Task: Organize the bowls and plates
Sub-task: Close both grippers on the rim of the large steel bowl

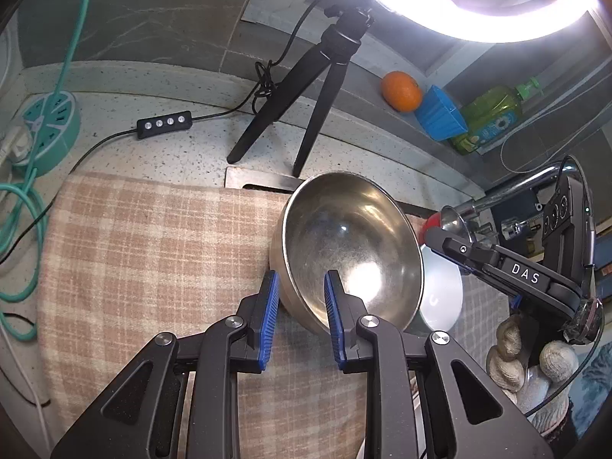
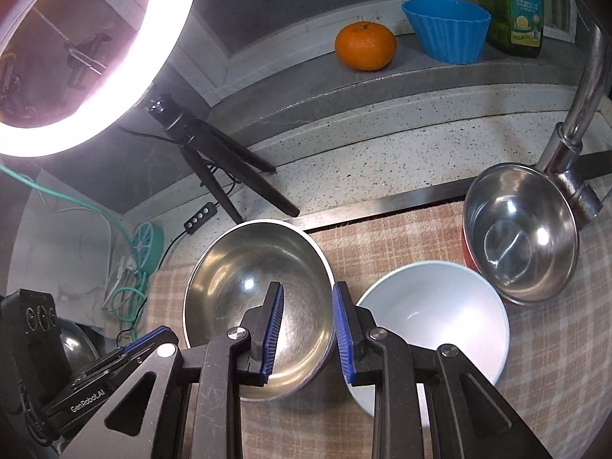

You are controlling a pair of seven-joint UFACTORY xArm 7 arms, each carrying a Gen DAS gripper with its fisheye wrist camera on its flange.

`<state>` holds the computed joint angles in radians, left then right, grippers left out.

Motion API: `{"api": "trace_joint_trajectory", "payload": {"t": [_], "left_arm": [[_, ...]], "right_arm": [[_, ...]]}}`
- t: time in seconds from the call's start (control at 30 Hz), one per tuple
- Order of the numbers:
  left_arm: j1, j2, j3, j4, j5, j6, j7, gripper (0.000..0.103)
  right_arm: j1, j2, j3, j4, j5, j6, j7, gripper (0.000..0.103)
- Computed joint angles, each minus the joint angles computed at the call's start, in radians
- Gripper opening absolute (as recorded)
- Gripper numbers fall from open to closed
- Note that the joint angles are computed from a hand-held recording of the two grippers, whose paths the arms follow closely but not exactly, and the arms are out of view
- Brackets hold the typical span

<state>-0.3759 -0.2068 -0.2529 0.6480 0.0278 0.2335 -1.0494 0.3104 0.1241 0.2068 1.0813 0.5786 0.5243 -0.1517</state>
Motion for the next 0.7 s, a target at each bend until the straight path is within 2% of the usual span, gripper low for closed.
{"api": "trace_joint_trajectory", "payload": {"t": [0.27,0.63,0.7], "left_arm": [[-0.01,0.041,0.026,0.014,-0.047,-0.021,0.04,0.023],[0.008,0.063,0.017,0.028,-0.004,-0.024,0.008,0.021],[0.015,0.062,0.012,0.027,0.015,-0.019,-0.011,0.016]], "right_arm": [[-0.008,0.062,0.002,0.051,-0.047,0.0,0.017,0.023],[-0.01,0.098,0.015,0.074,-0.082,0.006,0.023,0.017],[-0.014,0.099,0.015,0.076,-0.083,0.009,0.025,0.015]]}}
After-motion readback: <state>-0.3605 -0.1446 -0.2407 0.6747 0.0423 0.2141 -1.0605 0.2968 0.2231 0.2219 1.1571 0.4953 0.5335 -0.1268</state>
